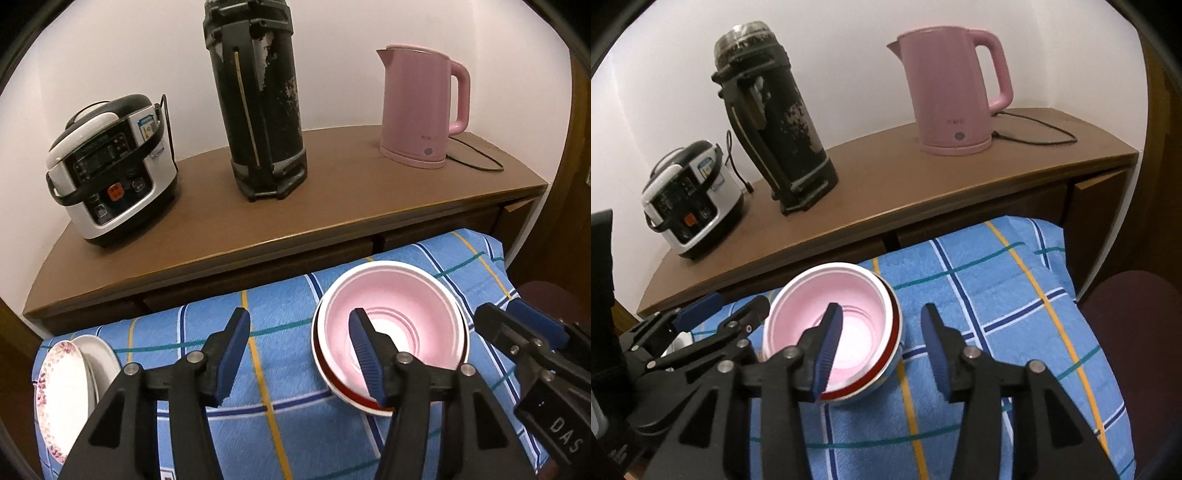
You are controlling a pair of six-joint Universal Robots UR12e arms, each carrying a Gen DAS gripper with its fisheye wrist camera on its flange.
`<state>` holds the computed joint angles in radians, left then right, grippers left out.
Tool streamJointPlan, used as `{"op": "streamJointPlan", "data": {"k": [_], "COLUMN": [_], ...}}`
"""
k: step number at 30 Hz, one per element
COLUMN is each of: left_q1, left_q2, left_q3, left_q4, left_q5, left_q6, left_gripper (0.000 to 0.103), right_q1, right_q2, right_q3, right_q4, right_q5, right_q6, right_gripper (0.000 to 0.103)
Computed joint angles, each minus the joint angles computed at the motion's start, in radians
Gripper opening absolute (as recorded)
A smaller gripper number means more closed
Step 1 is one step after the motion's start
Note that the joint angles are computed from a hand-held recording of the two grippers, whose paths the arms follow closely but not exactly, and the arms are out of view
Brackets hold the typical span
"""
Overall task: Organize plates and bowls
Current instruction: 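Lower the pink bowl into the steel bowl and open the right gripper, then move the right gripper to the white enamel bowl rim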
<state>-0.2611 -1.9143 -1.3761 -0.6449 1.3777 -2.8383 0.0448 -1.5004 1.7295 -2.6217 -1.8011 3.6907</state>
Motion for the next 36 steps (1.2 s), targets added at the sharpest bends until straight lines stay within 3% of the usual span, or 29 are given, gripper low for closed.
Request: {"op": "streamJointPlan", "data": {"k": [19, 36], "left_q1": [0.059, 0.108], "left_q2": [0.108, 0.221], "left_q3": [-0.128, -0.275], "left_q4": [-0.006, 0.018], "left_q5": [-0.062, -0.110], "left_q6": [0.008, 0.062], "left_gripper": [0.059, 0.059], "right_q1": [0.045, 0.126], "right_q2": [-0.087, -0.157], "right_q3": [0.092, 0.171], "right_q4": [-0.032, -0.052], "right_q5": [-0.007, -0.011], "right_q6": [0.059, 0.057], "right_gripper": [0.047, 0.047]}}
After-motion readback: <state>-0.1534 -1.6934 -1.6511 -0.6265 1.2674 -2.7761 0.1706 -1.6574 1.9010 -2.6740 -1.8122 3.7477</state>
